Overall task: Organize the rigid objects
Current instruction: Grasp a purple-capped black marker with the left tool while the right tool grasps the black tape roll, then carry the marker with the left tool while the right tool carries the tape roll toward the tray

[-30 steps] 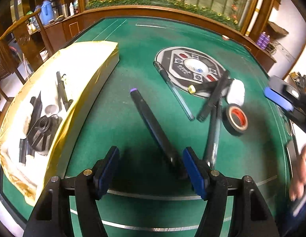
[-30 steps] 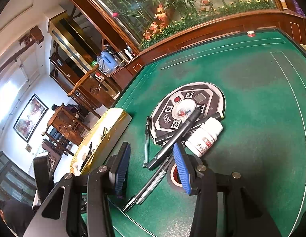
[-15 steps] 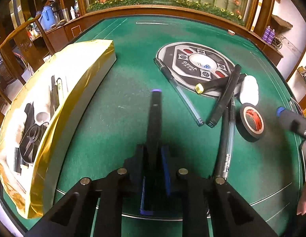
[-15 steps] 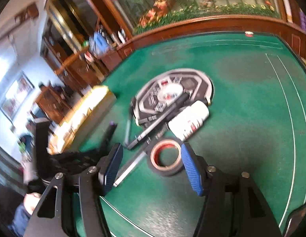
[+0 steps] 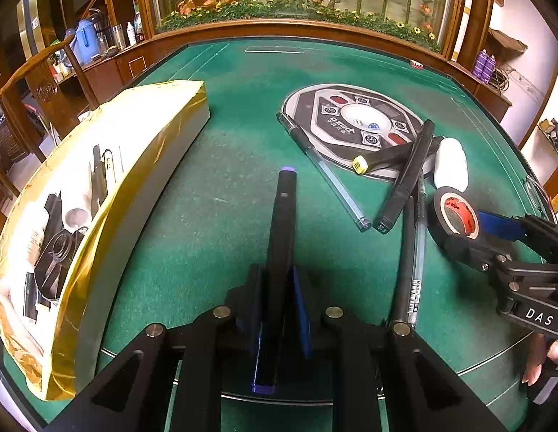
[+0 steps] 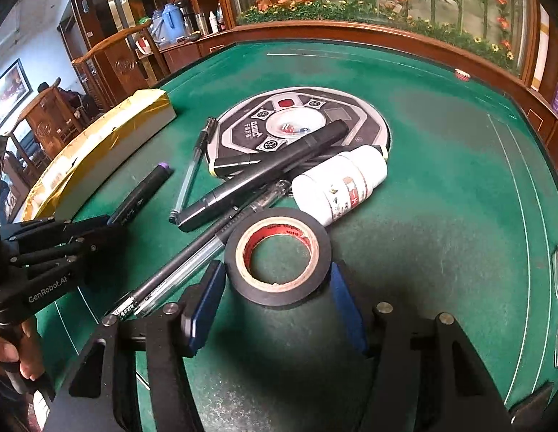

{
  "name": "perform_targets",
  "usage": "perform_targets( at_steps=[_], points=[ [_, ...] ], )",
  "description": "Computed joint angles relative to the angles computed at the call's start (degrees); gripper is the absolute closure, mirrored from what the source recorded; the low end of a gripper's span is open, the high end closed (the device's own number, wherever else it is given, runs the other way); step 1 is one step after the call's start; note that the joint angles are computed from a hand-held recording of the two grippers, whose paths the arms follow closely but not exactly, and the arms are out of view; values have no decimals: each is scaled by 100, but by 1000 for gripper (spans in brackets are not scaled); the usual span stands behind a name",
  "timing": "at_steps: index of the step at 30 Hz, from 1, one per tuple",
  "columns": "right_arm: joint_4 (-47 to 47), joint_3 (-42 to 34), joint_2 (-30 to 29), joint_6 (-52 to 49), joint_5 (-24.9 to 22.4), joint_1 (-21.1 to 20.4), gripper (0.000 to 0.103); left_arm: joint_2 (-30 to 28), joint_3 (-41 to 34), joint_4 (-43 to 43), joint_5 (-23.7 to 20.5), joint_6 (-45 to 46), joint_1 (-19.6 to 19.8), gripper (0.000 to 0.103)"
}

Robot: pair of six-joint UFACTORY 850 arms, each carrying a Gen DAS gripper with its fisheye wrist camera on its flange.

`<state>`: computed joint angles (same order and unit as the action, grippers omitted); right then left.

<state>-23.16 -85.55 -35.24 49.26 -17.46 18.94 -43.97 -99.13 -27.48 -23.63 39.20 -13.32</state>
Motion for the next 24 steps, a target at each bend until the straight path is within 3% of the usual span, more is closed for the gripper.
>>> perform_targets(
  at_steps=[8,13,16,18,22,23,24],
  points=[
    [-933,273,309,962,309,23,46,217,274,-431,122,318,37,89],
    [-940,400,447,941,640,30,48,380,441,-578,252,469,22,89],
    [-1470,489,541,1431,881,49,60,474,551,-691,351,577,20,89],
    [-1532,530,590,1487,1030,50,80,525,600,-768,365,649,26,88],
    [-762,519,582,789,1108,39,81,551,634,-686,373,575,30,88],
    [-488,512,571,526,1115,32,75,544,630,-652,351,525,33,89],
    [-63,482,541,101,1075,28,62,547,641,-668,342,531,33,89]
  ],
)
